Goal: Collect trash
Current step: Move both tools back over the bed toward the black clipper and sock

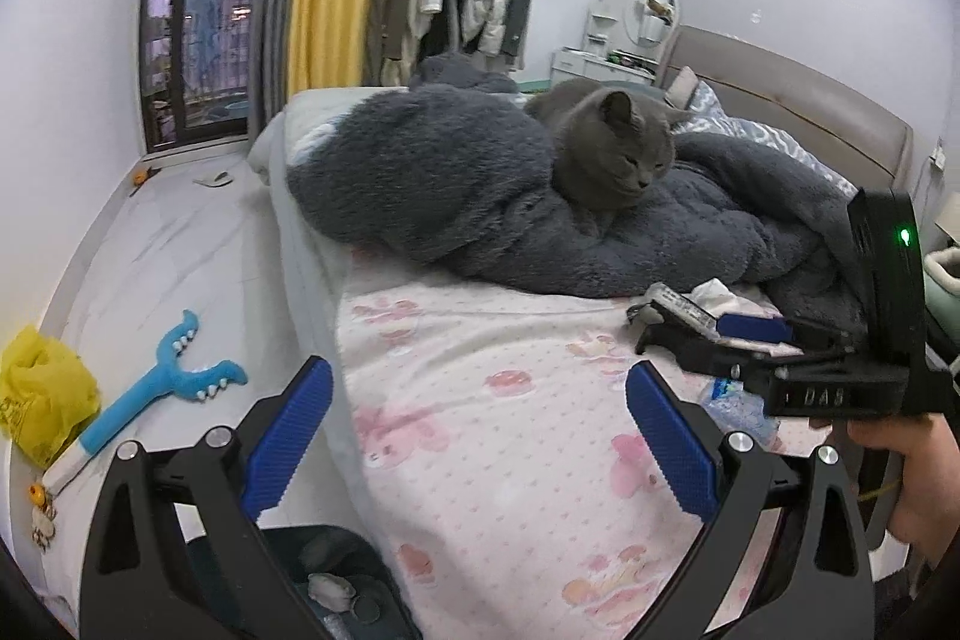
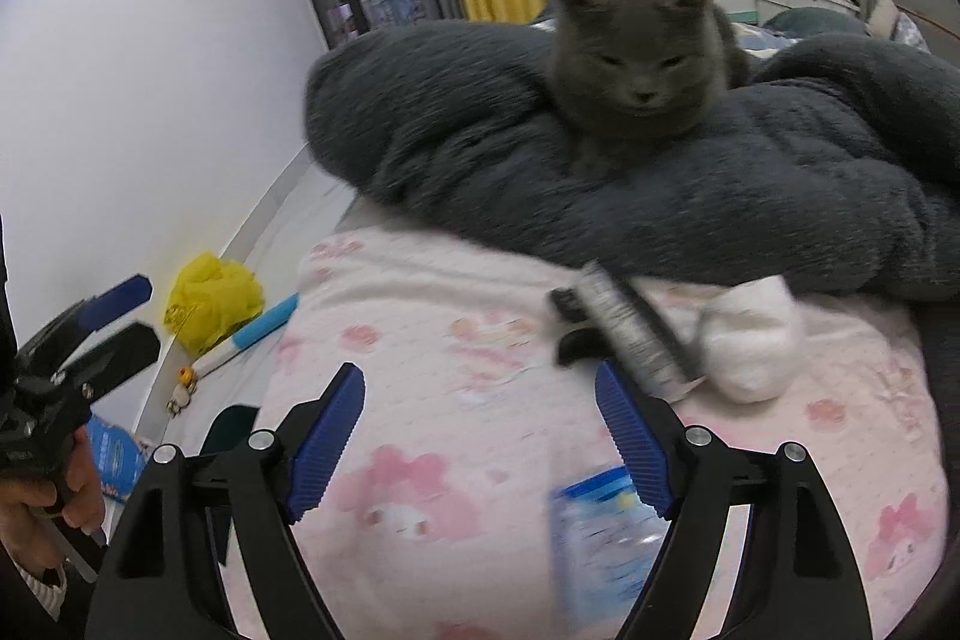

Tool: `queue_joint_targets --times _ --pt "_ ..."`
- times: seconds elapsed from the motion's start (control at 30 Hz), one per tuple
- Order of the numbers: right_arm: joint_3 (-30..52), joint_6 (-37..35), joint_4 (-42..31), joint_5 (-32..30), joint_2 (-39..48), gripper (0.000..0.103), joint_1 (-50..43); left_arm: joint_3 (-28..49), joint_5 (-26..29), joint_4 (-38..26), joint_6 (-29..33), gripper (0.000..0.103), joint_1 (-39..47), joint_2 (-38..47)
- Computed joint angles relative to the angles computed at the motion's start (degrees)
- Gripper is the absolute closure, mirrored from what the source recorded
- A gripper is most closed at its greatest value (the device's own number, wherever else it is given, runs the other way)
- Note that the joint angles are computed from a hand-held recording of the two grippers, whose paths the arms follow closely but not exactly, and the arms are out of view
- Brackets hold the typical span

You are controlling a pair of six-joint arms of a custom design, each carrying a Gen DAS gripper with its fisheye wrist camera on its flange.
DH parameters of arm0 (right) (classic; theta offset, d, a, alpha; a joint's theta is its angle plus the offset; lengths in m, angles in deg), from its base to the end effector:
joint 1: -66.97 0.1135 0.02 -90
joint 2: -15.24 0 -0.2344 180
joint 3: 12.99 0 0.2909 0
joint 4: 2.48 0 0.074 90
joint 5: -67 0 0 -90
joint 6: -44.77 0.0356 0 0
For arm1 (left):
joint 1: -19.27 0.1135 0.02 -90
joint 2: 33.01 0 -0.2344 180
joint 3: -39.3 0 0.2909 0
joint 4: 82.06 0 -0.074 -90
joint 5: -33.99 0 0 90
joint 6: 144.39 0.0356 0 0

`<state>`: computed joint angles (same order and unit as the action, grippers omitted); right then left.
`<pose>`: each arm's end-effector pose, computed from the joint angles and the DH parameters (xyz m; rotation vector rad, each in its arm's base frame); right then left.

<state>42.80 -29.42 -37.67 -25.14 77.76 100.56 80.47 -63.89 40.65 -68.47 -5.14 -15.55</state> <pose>0.2344 0.1573 0.2142 -0.3826 2.3194 0.4780 0.1420 -0.0591 0.2404 0.1149 2.1574 -0.2413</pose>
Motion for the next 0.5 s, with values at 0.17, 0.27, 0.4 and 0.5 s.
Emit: queue_joint_targets --times 0.17,0.27,0.4,0.5 --pt "0.7 -1.9 0.6 -1.6 1.4 0.021 -5.2 1.8 0.3 5.5 3.2 0.004 -3.1 9.5" --pt "1.2 -2.8 1.0 -2.9 2.4 0.021 -8.4 2.4 0.3 8.0 4.5 0.004 -4.4 13.5" --pt "1.6 -3.8 1.5 -4.7 3.5 0.021 -12.3 4.0 1.2 12.4 6.2 0.004 -5.6 19.4" --pt "2.0 -4.2 1.7 -6.0 4.7 0.021 -14.7 5.3 3.3 15.5 6.6 0.004 -5.7 23.9"
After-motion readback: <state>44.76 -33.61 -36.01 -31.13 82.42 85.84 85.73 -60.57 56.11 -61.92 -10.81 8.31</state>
